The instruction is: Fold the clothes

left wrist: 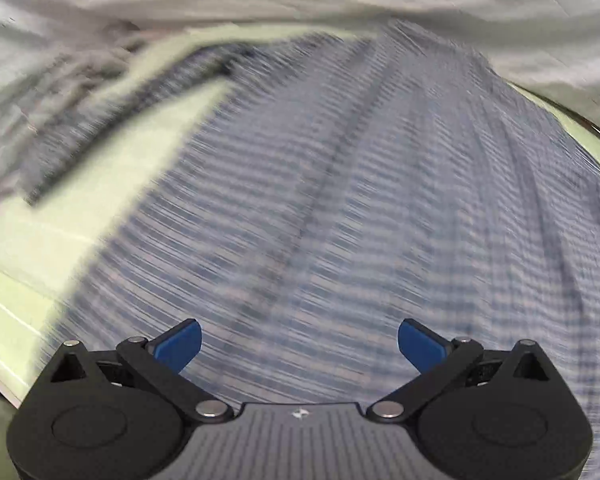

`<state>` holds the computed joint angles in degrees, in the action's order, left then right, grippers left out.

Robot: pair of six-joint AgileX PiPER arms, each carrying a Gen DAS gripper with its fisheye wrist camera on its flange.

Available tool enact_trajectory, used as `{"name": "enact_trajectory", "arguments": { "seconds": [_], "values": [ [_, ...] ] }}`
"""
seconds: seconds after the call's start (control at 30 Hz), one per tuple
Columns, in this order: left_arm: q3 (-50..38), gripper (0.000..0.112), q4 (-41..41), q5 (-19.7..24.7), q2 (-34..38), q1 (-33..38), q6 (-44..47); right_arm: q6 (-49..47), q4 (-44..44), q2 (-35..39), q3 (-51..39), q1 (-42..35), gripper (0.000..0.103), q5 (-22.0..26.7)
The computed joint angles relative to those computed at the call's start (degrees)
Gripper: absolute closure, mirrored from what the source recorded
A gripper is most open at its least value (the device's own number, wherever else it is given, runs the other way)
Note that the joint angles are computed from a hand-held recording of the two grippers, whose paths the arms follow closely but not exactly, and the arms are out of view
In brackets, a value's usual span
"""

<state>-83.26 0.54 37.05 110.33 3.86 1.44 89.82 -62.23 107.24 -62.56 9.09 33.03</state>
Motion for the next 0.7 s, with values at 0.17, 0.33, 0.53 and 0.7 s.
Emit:
{"name": "enact_trajectory", "arguments": {
  "seconds": [0.17, 0.33, 0.53, 0.7],
  "values": [
    [-10.90, 0.009, 0.19, 1.01, 6.02, 10.64, 5.63, -2.47, 7.79, 6.82, -10.43, 14.19, 0.000, 7.13],
    [-27.19, 0.009, 0.66, 4.17, 17.06, 18.11, 10.79, -2.25, 11.14, 14.55, -22.01, 22.13, 0.000, 14.77],
    [-49.41, 0.010, 1.67, 12.26, 30.31, 20.64, 15.27, 2.64, 13.90, 19.78, -30.01, 25.71, 0.000, 20.25],
    [-62.37, 0.018, 0.43, 16.14, 38.12, 20.17, 20.77, 1.81, 15.77, 21.88, -34.30, 25.74, 0.000, 22.48]
  ]
}}
